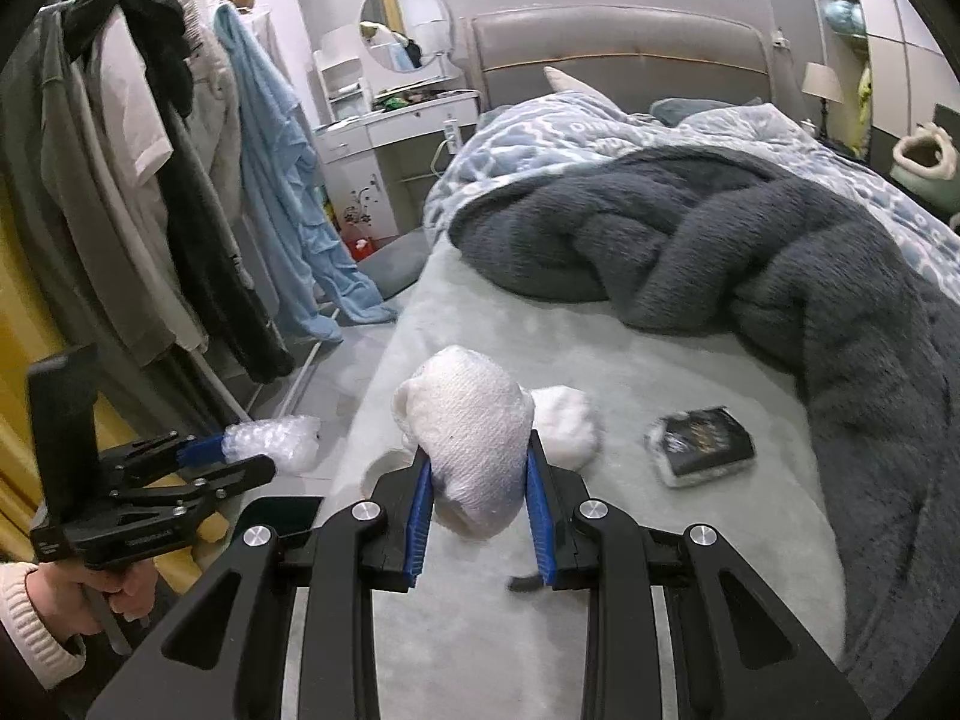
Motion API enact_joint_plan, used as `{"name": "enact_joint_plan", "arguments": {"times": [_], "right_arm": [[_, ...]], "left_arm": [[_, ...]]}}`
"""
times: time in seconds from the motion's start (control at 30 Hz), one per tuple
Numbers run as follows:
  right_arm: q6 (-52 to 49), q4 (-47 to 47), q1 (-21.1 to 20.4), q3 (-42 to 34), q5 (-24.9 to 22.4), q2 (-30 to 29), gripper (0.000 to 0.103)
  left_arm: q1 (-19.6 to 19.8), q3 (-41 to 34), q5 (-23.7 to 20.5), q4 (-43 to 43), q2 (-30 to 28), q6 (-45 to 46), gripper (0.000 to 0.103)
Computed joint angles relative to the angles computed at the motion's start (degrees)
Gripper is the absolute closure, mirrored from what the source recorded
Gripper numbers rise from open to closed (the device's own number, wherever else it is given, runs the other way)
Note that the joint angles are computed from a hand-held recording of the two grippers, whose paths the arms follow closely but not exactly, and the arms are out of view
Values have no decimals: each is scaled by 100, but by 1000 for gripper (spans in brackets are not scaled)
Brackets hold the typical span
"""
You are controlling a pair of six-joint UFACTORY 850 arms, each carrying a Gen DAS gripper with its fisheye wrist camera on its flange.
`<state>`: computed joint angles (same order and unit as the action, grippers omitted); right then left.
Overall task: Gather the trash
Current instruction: 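Carry the bubble wrap and tissue in both tools over the wastebasket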
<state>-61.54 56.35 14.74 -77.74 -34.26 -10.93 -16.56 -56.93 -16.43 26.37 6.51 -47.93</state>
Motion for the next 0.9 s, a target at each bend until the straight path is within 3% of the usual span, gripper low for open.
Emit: {"name": "enact_joint_plan", "arguments": {"times": [0.27, 0.9], "right_arm": [[111, -95, 385, -206, 34, -97, 75], [747, -818, 1498, -538, 40, -539, 75]], "left_arm": [[436, 109, -688, -689, 29, 381, 54], [1532, 667, -1537, -2321, 217, 1841, 54]]}}
